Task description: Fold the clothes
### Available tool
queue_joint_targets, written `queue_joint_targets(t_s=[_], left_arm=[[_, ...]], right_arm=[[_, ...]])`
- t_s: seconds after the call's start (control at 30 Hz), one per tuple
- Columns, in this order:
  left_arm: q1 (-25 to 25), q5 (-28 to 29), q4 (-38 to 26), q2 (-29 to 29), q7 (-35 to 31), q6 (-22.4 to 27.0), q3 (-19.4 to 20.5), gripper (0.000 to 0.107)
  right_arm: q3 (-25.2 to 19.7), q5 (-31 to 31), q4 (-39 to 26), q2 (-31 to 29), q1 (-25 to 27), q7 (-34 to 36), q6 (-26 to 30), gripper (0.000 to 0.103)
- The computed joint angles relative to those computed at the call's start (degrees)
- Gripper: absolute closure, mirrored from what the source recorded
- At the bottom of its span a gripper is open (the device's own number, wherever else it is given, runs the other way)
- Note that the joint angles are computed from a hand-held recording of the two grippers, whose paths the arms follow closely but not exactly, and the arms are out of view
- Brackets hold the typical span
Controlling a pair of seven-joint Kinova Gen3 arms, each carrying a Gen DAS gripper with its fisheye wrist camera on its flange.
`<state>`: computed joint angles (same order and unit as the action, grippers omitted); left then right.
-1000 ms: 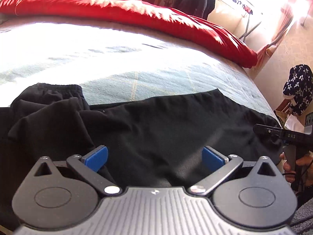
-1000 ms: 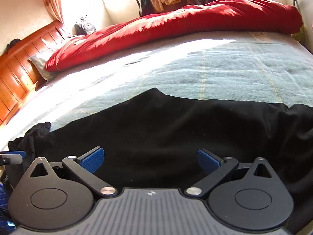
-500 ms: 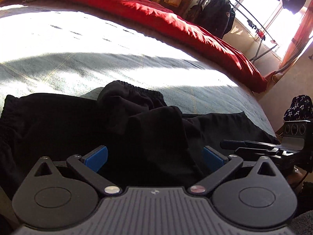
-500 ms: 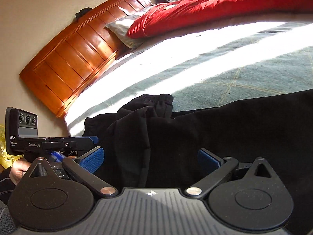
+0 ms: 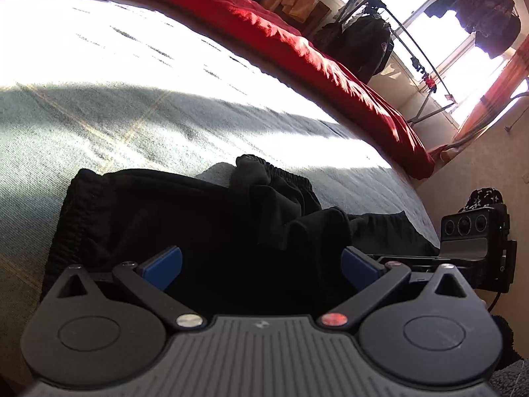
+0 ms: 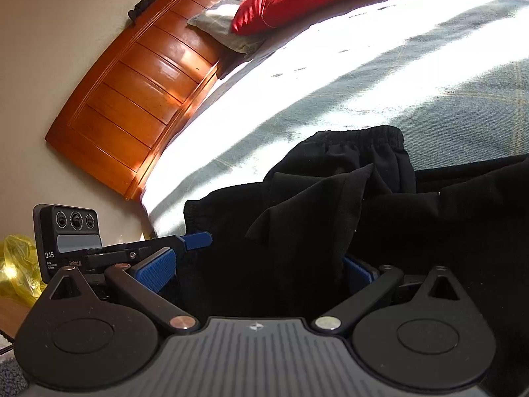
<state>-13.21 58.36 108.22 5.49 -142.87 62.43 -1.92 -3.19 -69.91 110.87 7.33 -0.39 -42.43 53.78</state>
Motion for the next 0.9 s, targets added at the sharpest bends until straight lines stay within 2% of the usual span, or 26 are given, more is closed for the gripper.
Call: queue_joint_targets(t_s=[0.13,0.33,0.5,0.73,0.9], left_arm=[[-1.1,1.0,0.3,-0.1,-1.4,0.9,-0.6,0.005],[-1.6,0.7,1.0,-1.1,-0.6,0.0,-1.4,0.005],[-0.5,-1.8,-0.4,-1.5,1.8,-1.1,-0.8,0.005],[3.6,-5.1,-6.0,-2.0,3.0,-1.1,1.6,0.005],[9.8,-11.5,-14.0,0.2,7.1,-1.7,5.5,0.005]], right_arm=[[-1.6,0.6,-2.5,0.9,-1.8,0.6,3.0,0.0],[-3.0,8.1,-4.4,2.4,-5.1,-4.3,1.6,0.0],[-3.0,7.1,-2.8,1.8,-3.7,-2.3,2.4,0.0],[0.9,6.7,2.2,-5.3,-0.6,0.3,2.9,0.0],[7.8,4.5,8.6,-12.9,3.4,5.3,3.8,0.0]])
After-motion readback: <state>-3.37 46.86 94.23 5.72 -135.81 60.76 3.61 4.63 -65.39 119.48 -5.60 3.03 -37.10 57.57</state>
